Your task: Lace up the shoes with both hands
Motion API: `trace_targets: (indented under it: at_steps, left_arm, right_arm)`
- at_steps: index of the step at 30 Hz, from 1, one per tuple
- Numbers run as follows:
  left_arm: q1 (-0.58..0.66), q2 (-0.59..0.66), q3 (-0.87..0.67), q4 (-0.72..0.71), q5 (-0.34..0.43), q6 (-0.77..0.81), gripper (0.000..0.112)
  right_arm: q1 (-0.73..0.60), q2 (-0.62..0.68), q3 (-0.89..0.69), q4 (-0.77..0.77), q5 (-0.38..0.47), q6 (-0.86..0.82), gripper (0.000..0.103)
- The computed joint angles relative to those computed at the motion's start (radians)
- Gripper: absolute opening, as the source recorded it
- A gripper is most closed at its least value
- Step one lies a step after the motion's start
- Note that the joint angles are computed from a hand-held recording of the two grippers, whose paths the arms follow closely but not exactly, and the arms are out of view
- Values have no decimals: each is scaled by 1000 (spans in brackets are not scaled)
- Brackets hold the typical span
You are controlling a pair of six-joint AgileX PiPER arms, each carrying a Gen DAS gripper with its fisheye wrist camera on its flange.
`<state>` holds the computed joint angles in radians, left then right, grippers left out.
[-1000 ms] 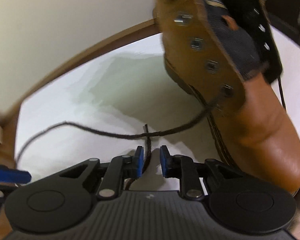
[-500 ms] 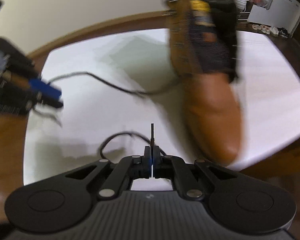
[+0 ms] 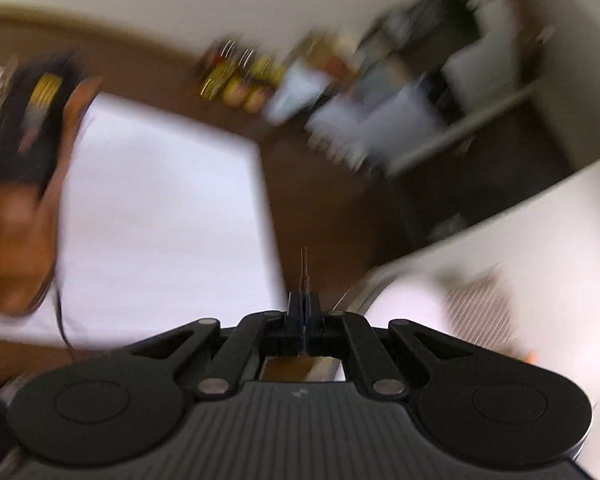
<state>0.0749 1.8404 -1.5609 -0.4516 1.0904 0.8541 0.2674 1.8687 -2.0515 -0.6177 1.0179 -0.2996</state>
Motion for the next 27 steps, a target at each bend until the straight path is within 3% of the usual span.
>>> trace_targets:
  at_steps: [3, 6, 10, 17, 21, 27]
  left_arm:
    - [4, -9, -3, -22, -11, -31, 18]
    - [4, -23, 11, -35, -36, -53, 18]
    - [-2, -27, 22, -59, -59, -79, 18]
    - [-48, -2, 39, -63, -98, -116, 18]
    - [-66, 18, 30, -110, -104, 10, 18]
    - [-83, 65, -37, -114, -68, 179, 18]
  right_arm:
    - [1, 18, -63, 194, -53, -180, 1]
    - [-1, -17, 80, 446, -152, -424, 1]
    - [-24, -7, 194, 762, -151, -770, 1]
    - [-36, 29, 303, 920, -125, -1109, 2]
    - [-59, 34, 333, 1001, -84, -1302, 2]
    - [-87, 41, 341, 1038, -13, -1458, 2]
